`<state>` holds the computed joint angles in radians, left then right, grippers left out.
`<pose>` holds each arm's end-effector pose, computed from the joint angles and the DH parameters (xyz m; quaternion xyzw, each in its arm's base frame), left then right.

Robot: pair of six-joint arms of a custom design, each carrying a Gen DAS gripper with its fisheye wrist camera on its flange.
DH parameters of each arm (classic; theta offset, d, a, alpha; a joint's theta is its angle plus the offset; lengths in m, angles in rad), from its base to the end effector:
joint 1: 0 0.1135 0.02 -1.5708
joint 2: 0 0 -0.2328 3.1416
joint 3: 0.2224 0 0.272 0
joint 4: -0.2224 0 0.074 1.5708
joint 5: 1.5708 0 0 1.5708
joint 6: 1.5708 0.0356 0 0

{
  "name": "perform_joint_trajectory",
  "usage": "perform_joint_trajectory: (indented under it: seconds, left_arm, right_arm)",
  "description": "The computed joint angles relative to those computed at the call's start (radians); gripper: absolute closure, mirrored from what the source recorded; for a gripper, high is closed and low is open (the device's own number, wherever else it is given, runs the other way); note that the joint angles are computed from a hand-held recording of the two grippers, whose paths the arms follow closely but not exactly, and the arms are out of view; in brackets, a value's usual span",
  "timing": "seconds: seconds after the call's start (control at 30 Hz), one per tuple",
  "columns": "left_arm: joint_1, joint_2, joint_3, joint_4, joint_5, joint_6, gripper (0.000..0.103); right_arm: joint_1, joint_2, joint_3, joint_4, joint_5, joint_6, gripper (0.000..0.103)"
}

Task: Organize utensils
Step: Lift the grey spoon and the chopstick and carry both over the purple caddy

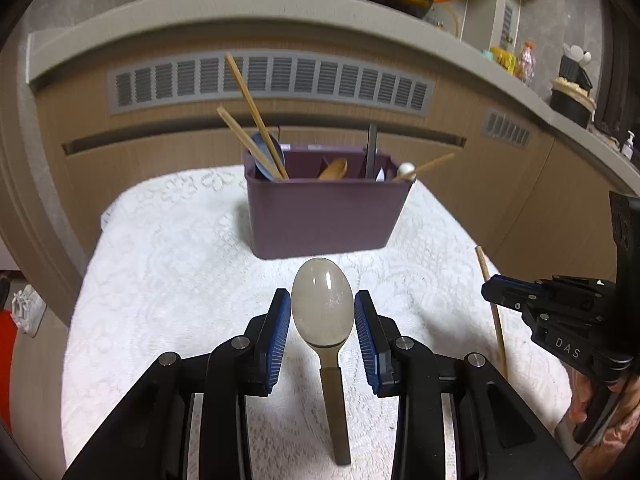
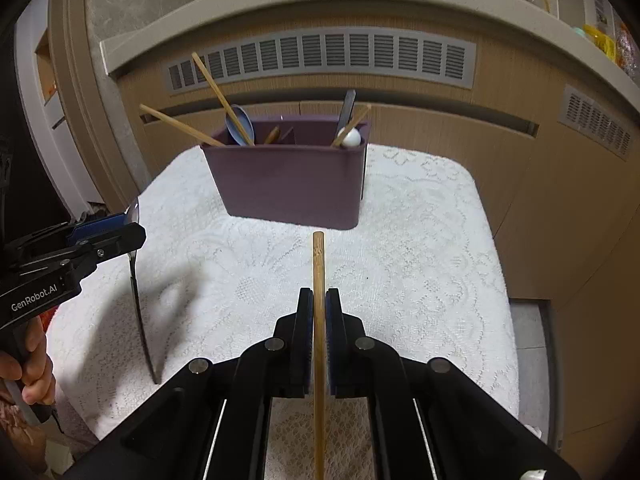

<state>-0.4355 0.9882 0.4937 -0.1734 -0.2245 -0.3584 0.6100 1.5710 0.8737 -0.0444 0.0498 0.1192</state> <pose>0.2203 -0.0937 0.1675 -0.0144 0.8954 -0.0746 0.4388 0.2819 0.1949 0.1479 -0.2126 0.8900 0.1223 0.3843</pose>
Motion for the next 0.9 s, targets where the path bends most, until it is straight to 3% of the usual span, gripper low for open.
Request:
perform_joint_trajectory:
  seconds: [0.3, 0.6, 0.77, 0.9]
  left_arm:
    - [-0.122, -0.278, -0.032, -0.171, -0.139, -0.036, 0.069]
    - [-0.243, -0.332, 0.065, -0.275, -0.265, -0.038, 0.069]
    - [-0.264, -0.269, 0.218, -0.274, -0.342, 0.047, 0.069]
    - [-0.214, -0.177, 0.382, -0.218, -0.364, 0.164, 0.069]
  right_arm:
    - [0.038, -0.223, -0.117, 0.0, 0.059, 0.006, 0.097]
    - [0.052, -0.359, -0.124, -0.036, 0.072, -0.008, 0.097]
    - [0.054, -0.377, -0.004, -0.074, 0.081, -0.047, 0.097]
    - [0.052, -0.316, 0.195, -0.089, 0.1, -0.091, 0.097]
